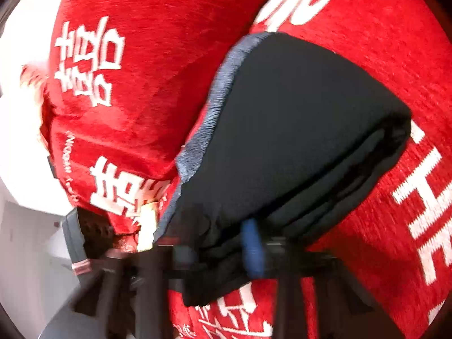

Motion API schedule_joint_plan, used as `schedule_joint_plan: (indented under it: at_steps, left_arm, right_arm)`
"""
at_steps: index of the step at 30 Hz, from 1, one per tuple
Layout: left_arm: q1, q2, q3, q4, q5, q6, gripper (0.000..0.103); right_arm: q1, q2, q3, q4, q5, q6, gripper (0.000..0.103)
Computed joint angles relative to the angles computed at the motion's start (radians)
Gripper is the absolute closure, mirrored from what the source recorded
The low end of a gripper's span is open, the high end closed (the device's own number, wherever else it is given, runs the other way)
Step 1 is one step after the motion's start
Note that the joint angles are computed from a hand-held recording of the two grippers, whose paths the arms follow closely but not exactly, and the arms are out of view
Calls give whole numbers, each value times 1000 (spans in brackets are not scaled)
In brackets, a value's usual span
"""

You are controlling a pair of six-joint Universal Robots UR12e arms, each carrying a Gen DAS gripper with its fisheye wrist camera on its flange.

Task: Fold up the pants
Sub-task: 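Lay the folded end onto the pants and release the right gripper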

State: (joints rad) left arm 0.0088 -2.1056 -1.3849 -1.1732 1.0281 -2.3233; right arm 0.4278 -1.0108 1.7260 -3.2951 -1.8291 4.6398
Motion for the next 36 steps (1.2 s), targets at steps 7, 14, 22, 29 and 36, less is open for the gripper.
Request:
schedule_joint_plan:
  at_steps: [7, 14, 22, 29, 36]
  left_arm:
    - [32, 49, -72, 96, -20, 22, 54]
    - [32, 43, -95, 147, 6, -35, 45]
    - [43, 58, -107, 260, -1, -55, 27]
    - [13, 56, -91, 323, -1, -81, 27]
    - [-35, 47, -82, 314, 13, -72, 27]
  right_arm:
    - [16, -23, -13, 33, 38, -104, 98]
    - [14, -10, -15, 91, 44, -94, 98]
    - [15, -69, 2, 69, 123, -325, 55]
    - [-3, -151, 62, 206, -188, -366, 54]
    - [-94, -123, 80, 205, -69, -341, 54]
